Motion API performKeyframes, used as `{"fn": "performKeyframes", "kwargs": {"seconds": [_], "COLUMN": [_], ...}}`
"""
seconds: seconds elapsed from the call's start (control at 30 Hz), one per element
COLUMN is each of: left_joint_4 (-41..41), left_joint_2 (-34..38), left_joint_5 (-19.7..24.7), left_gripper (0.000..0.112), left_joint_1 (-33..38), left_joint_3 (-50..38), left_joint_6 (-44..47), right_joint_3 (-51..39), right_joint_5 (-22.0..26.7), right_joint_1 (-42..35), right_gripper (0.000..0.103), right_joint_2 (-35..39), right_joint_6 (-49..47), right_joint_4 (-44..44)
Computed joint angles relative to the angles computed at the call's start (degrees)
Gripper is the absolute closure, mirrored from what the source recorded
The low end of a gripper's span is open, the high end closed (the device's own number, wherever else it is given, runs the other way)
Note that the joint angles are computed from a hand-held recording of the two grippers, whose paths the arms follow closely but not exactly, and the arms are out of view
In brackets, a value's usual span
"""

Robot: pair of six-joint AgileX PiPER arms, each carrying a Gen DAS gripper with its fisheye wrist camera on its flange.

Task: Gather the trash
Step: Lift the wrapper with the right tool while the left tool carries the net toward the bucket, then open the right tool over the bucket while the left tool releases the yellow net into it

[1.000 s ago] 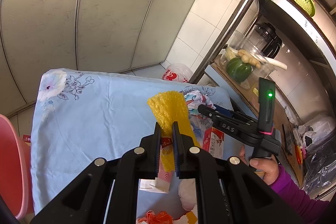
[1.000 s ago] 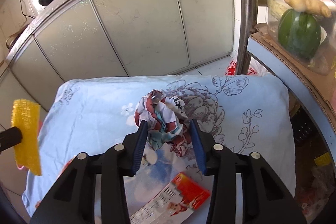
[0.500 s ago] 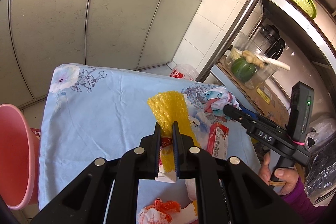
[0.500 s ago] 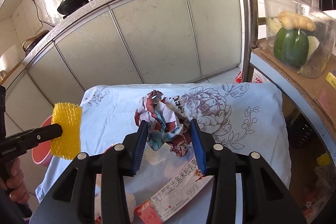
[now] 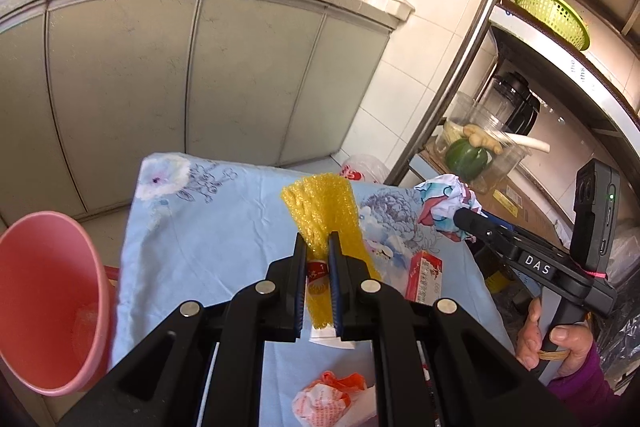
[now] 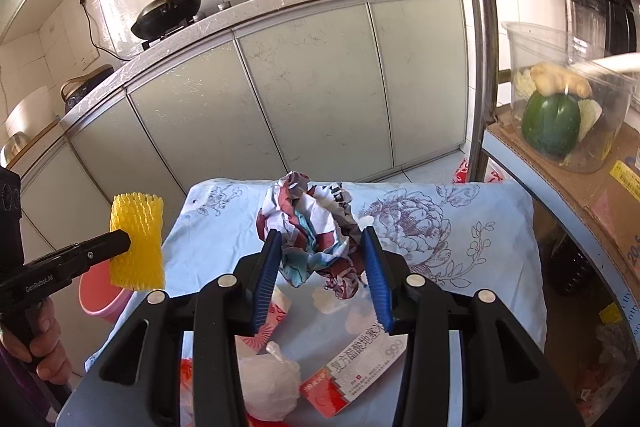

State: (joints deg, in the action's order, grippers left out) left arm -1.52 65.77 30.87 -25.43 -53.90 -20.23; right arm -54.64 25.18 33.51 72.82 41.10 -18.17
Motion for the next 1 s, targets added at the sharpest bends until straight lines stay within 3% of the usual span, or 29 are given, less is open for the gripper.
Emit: {"fn": "performKeyframes", "kwargs": {"seconds": [0.23, 0.47, 0.77, 1.0], "left_joint_4": [-4.1, -19.5, -36.9, -44.3], "left_joint_2": [-6.3, -11.8, -18.9, -20.6], "left_joint_5": [0.0, 2.3, 12.2, 19.4], "left_gripper": [0.103, 0.103, 0.103, 0.103], "left_joint_1": [5.7, 19.3, 45.9, 67.0], "left_joint_3": [3.8, 7.4, 11.4, 13.8], "left_joint_6": [5.2, 21.9, 45.9, 61.9], "right_joint_3": [-5.2, -13.7, -27.9, -42.0], "right_joint_5": [2.9, 5.8, 8.1, 11.2], "right_joint_1": [5.5, 12.2, 19.4, 23.6], "right_gripper": [0.061, 0.061, 0.061, 0.061], "right_joint_2": [2.2, 8.1, 19.0, 30.3], "right_joint_6": [3.9, 5.9, 2.1, -7.1], "right_joint_4": [-3.6, -7.1, -6.1, 0.8]}}
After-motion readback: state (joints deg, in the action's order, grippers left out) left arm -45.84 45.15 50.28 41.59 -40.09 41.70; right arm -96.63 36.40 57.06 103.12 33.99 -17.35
